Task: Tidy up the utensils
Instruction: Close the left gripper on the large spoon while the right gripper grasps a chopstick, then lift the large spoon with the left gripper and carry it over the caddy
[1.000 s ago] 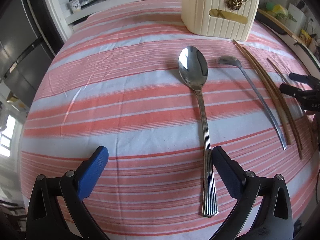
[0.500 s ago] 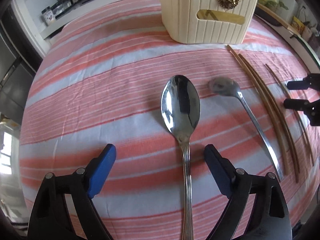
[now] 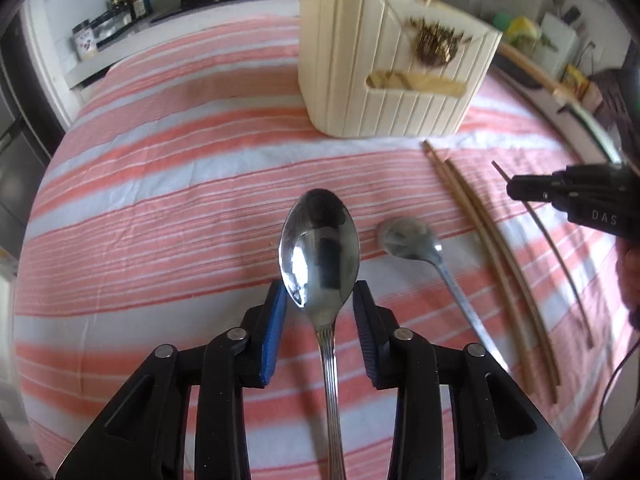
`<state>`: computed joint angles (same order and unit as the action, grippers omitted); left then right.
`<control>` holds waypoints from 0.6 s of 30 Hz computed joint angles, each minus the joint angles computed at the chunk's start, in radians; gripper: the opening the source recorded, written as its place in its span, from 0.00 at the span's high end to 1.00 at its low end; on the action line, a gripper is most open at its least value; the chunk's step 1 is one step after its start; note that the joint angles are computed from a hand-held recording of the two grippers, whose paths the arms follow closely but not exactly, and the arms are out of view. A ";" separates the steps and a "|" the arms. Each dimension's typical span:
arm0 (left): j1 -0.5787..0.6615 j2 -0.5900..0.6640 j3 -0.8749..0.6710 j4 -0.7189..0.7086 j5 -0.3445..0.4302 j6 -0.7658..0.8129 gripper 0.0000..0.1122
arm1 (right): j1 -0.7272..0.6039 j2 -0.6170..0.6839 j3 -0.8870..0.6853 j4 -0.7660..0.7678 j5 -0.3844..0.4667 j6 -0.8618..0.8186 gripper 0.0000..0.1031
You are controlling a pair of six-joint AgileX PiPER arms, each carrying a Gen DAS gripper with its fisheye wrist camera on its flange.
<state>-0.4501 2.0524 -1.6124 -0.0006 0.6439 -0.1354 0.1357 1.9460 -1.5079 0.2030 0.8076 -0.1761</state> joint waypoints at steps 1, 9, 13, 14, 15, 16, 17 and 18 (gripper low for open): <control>0.000 -0.034 0.036 -0.037 -0.027 0.024 0.98 | -0.006 -0.044 0.047 0.022 -0.028 -0.013 0.95; -0.006 -0.133 0.131 -0.003 -0.048 0.020 0.87 | -0.048 -0.303 0.281 0.124 -0.124 -0.107 0.95; -0.051 -0.106 0.164 0.094 -0.094 -0.066 0.35 | -0.070 -0.356 0.347 0.147 -0.137 -0.128 0.95; -0.063 -0.077 0.138 0.131 -0.080 -0.092 0.34 | -0.075 -0.367 0.361 0.151 -0.138 -0.132 0.95; -0.073 -0.047 0.113 0.164 -0.065 -0.117 0.34 | -0.068 -0.370 0.370 0.145 -0.149 -0.122 0.95; -0.077 -0.018 0.084 0.191 -0.046 -0.138 0.34 | -0.071 -0.372 0.375 0.145 -0.152 -0.126 0.95; -0.080 0.021 0.036 0.212 -0.016 -0.157 0.34 | -0.069 -0.367 0.376 0.141 -0.159 -0.123 0.95; -0.076 0.056 -0.009 0.202 0.007 -0.149 0.32 | -0.072 -0.371 0.377 0.141 -0.159 -0.122 0.95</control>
